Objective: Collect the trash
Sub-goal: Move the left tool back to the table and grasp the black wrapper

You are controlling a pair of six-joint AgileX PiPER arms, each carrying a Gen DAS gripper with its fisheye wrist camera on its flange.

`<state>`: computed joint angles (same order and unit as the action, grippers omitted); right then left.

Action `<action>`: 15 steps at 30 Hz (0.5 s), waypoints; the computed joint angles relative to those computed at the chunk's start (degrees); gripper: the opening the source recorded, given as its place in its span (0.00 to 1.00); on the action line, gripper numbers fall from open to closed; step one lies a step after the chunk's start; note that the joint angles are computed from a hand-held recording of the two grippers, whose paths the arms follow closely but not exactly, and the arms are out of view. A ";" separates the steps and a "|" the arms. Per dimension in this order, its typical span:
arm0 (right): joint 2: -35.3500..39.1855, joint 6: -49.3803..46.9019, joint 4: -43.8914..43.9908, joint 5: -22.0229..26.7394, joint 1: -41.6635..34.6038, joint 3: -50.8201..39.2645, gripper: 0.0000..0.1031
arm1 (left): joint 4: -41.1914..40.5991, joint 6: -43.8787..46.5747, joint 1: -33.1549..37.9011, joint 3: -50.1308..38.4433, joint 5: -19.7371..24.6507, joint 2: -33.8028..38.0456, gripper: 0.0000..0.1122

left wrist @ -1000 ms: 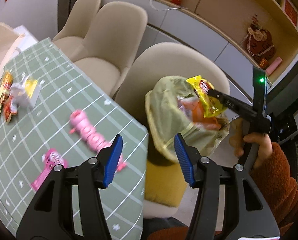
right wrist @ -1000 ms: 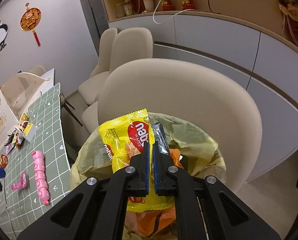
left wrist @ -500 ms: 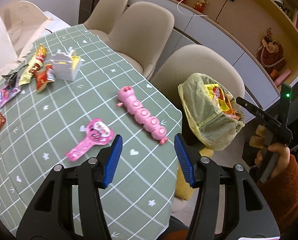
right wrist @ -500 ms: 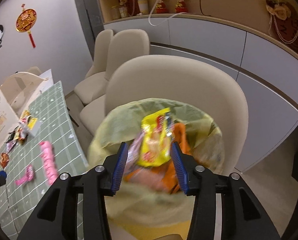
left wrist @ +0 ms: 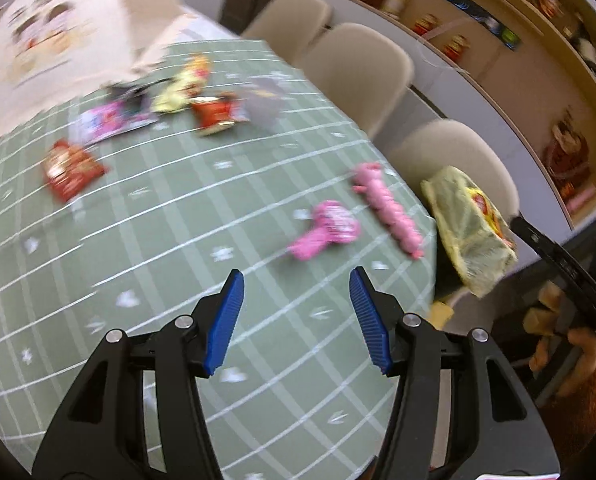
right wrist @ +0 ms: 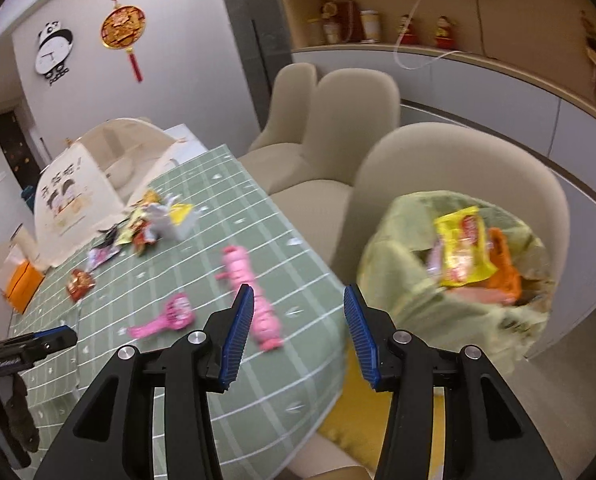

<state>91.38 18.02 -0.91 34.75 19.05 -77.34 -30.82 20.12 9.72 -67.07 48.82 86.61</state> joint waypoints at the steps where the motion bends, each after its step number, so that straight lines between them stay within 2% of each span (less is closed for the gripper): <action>1: -0.14 0.98 -0.40 -0.18 0.85 0.20 0.43 | -0.83 1.49 3.06 1.06 0.18 -0.33 0.47; 2: -0.36 1.89 -0.66 -0.54 1.83 0.71 0.44 | -1.02 2.24 4.67 1.43 0.18 -0.26 0.47; 3: -0.20 2.54 -0.66 -0.65 3.23 0.84 0.51 | -0.91 3.10 7.06 1.98 0.06 -0.09 0.47; 4: -0.04 3.22 -1.10 -0.71 4.22 0.89 0.53 | -0.86 3.69 8.52 2.01 -0.02 0.38 0.47; 7: 0.14 5.54 -4.11 0.14 7.62 0.71 0.54 | -1.22 5.10 13.36 1.40 -2.23 2.77 0.47; 9: 0.16 -0.68 0.34 1.07 7.88 0.45 0.54 | -2.34 5.14 15.40 0.61 -4.55 4.44 0.47; 11: 0.62 -5.50 2.90 1.65 7.55 0.08 0.54 | -3.36 4.79 17.01 -0.57 -8.87 6.96 0.47; 13: 0.84 -9.58 5.73 1.29 6.50 0.38 0.54 | 0.60 -1.78 17.19 -2.53 -13.07 9.88 0.47; 15: 0.24 -16.05 10.63 -1.68 4.72 2.40 0.54 | -0.53 -6.80 18.85 -5.51 -13.62 14.14 0.47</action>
<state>91.63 1.97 9.72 33.07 23.77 -74.95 -31.35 13.32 28.58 -72.58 35.20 100.75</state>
